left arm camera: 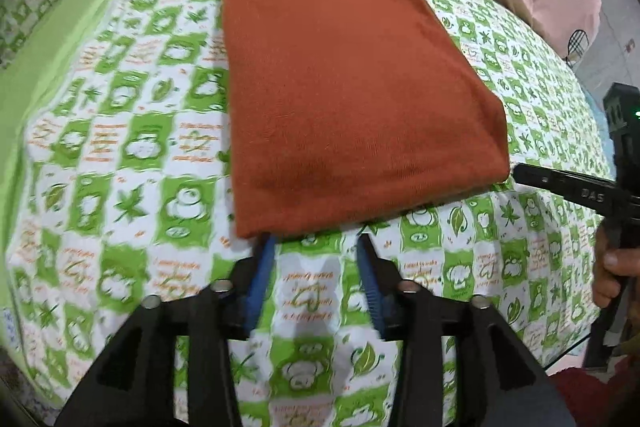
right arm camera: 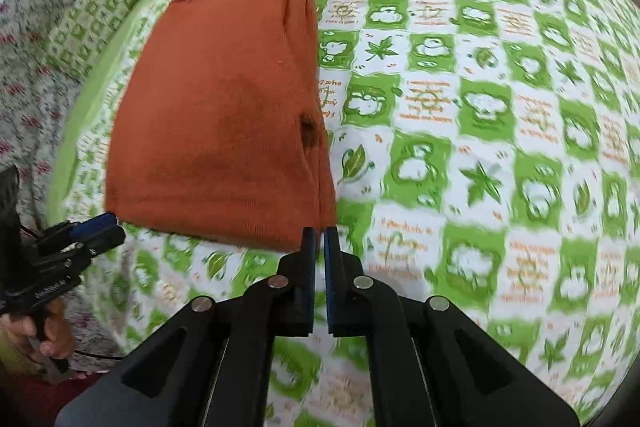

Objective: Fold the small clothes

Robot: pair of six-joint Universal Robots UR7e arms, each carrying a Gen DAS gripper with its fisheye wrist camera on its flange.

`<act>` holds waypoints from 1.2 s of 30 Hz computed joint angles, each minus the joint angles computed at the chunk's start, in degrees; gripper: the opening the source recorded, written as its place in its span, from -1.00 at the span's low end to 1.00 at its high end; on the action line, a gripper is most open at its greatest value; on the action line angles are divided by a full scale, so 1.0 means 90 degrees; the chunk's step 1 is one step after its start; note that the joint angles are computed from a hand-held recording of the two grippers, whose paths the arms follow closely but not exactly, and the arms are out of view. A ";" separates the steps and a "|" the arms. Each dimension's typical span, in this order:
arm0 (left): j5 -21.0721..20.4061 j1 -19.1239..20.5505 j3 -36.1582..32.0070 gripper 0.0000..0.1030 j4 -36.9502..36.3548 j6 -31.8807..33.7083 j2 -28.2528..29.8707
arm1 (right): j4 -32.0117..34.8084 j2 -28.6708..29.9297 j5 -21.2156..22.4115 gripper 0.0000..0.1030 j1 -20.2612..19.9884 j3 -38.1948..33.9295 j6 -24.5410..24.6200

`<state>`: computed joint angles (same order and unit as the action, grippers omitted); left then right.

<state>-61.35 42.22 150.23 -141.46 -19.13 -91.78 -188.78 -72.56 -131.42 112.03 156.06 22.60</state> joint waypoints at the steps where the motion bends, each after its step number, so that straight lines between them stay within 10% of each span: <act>1: 0.0087 -0.0113 0.0055 0.01 0.0139 -0.0129 -0.0170 | 0.0074 -0.0100 -0.0013 -0.91 0.0067 0.0043 0.0077; 5: 0.0263 -0.0416 0.0199 0.15 0.0684 -0.0588 -0.0783 | 0.0356 -0.0465 0.0025 -0.88 0.0329 0.0255 0.0413; 9: 0.0583 -0.0816 0.0363 0.34 0.1643 -0.1222 -0.1557 | 0.0392 -0.0556 0.0040 -0.06 0.0654 0.0425 0.0725; 23: 0.1035 -0.2206 0.0531 0.55 0.4439 -0.2795 -0.3240 | 0.0455 -0.0310 0.0032 0.27 0.1565 0.0454 0.0976; 36: 0.1496 -0.1763 0.0334 0.60 0.3085 -0.2246 -0.1945 | 0.0021 0.0064 -0.0002 0.31 0.1348 0.0123 0.0284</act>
